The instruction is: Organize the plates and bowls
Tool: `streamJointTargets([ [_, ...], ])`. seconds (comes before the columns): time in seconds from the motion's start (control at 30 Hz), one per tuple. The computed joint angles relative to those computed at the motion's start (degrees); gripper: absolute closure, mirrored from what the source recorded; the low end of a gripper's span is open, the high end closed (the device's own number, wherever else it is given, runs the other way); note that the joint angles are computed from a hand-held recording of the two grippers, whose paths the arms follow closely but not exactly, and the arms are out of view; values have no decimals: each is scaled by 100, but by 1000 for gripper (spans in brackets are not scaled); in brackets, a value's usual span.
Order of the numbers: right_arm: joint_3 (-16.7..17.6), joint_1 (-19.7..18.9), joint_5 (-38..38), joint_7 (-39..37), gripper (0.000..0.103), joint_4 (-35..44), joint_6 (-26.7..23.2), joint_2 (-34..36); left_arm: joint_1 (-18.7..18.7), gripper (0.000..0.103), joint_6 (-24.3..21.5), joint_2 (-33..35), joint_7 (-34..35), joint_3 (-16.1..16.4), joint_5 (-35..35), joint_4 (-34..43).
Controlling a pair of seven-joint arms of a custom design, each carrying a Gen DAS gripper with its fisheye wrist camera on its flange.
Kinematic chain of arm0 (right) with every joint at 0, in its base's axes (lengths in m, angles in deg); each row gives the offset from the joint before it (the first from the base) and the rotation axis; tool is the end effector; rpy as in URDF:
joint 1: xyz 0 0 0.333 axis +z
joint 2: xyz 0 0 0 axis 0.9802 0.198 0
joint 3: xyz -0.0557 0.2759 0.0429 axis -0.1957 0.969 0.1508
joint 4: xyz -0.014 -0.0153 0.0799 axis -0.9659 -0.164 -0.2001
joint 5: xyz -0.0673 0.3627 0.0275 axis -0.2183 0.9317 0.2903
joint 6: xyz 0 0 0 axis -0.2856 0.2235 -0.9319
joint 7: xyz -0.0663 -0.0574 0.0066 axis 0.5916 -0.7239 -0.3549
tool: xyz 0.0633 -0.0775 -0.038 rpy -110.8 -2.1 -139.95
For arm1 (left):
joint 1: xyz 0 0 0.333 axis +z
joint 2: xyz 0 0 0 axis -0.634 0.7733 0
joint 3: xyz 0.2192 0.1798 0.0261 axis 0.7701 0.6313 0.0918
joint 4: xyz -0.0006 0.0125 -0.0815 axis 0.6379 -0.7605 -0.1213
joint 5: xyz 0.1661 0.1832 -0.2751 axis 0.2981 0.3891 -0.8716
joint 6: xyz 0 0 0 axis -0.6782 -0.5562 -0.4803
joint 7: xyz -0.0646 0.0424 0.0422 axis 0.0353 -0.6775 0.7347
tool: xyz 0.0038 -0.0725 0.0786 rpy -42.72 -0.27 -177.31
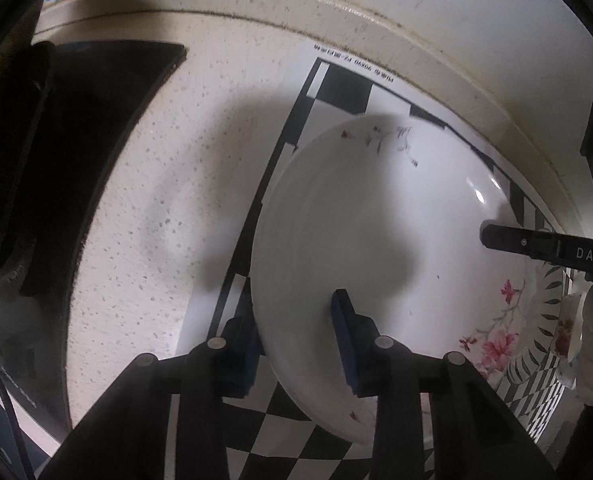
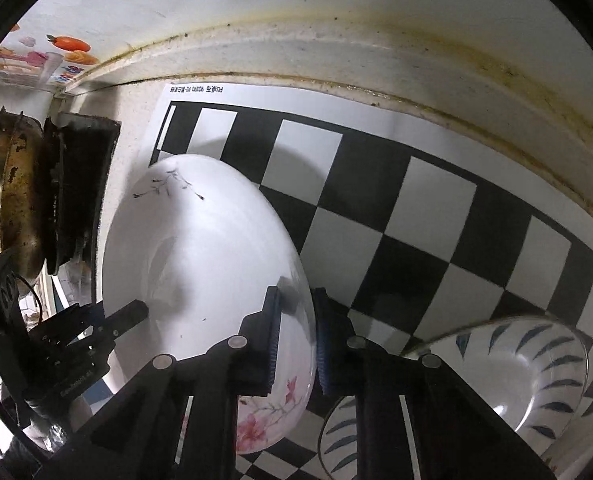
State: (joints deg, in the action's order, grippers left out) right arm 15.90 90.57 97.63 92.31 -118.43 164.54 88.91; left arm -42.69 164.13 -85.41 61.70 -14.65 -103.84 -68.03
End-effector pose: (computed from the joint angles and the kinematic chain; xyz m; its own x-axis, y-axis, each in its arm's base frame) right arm 0.5108 0.1497 0.3128 -0.2106 -0.8945 -0.3943 -0.9759 0.2157 0.0321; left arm 0.4806 -0.0954 0.3256 -0.2671 -0.9456 0.1855 -0.9628 0.2539 -0.0924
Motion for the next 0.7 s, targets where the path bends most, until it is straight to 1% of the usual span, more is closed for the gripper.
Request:
streamJointTargets([
  [0.23,-3,80,194,-72,88,-492,194,-522,-75,73,-34,-376,-34,-4,-12,-214],
  [0.43,-52,257,241,31,88,-919,266,-1082,-155,73,-181,-926,36,73,-75,-483],
  [0.53,-99,340,242,155,89,-1191,287,-1458,-190,73,-335,-1175,139,145,-114,-504],
  [0.7,-228,435,129,445,89,-1897,263,-2445,-309,73,-474,-1691,271,188,-209,-732],
])
